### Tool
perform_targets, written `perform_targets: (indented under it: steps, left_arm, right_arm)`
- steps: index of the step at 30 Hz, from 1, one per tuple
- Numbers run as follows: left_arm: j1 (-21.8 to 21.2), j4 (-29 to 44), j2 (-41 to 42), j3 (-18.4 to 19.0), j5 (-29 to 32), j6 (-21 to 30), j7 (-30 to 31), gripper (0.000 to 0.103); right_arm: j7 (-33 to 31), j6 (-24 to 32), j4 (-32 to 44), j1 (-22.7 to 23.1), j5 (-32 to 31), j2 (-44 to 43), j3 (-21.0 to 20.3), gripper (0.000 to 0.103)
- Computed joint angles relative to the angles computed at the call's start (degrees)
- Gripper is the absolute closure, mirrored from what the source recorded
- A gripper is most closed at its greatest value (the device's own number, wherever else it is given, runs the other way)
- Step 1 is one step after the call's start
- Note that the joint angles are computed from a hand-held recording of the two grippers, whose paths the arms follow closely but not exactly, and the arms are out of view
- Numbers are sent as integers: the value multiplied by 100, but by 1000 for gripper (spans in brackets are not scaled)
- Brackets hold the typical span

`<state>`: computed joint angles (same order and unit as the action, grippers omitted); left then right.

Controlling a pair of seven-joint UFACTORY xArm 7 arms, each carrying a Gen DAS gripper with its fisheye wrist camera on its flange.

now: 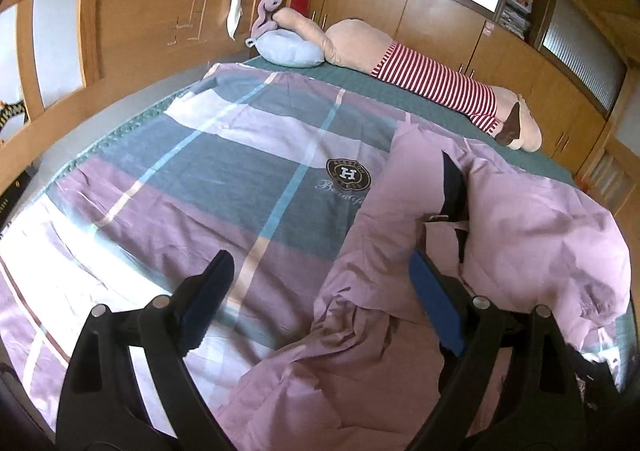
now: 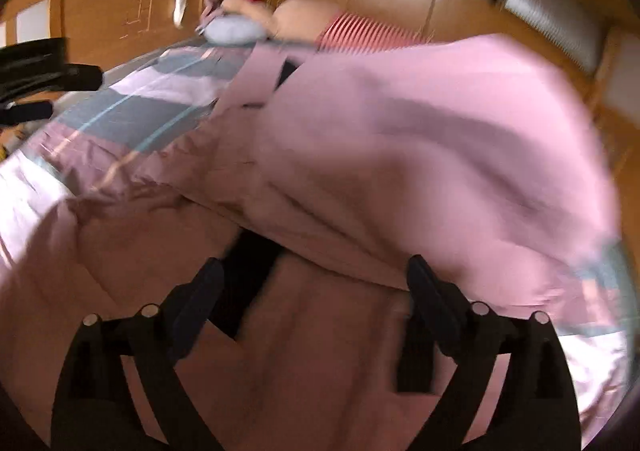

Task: Fold large clothes

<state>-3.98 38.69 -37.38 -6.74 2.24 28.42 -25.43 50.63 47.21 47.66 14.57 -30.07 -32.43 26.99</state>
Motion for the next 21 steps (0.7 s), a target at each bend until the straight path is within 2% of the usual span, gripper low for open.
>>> perform_targets:
  steps: [2, 4, 8, 10, 11, 12, 13, 15, 19, 21]
  left_arm:
    - [-90, 26, 97, 58, -77, 35, 53, 13]
    - [-208, 44, 165, 130, -203, 77, 117, 13]
    - [-498, 108, 286, 248, -454, 185, 421, 12]
    - [-577, 184, 370, 226, -508, 252, 536, 11]
    - [-602, 210, 392, 204, -528, 270, 569, 11]
    - [-638, 226, 419, 205, -555, 269, 628, 11]
    - [-661, 229, 430, 194, -574, 272, 667, 11]
    - [-689, 248, 458, 181, -605, 326, 726, 11]
    - [-657, 258, 475, 171, -660, 379, 730, 11]
    - [-607, 271, 495, 145, -632, 414, 692, 11]
  right_arm:
    - [168, 159, -186, -70, -96, -534, 1, 8]
    - [300, 281, -106, -427, -306, -666, 58, 1]
    - [429, 424, 282, -1135, -702, -248, 28, 1]
    - [80, 337, 411, -1008, -471, 174, -329, 2]
    - [-124, 45, 341, -828, -257, 235, -604, 9]
    - [-282, -74, 299, -697, -61, 212, -768, 53]
    - [-481, -64, 343, -511, 347, 212, -965, 91]
    - [-477, -421, 207, -428, 582, -56, -1040, 96]
    - [-426, -428, 200, -881, -179, -827, -232, 98]
    - [-771, -383, 144, -786, -297, -929, 13, 98]
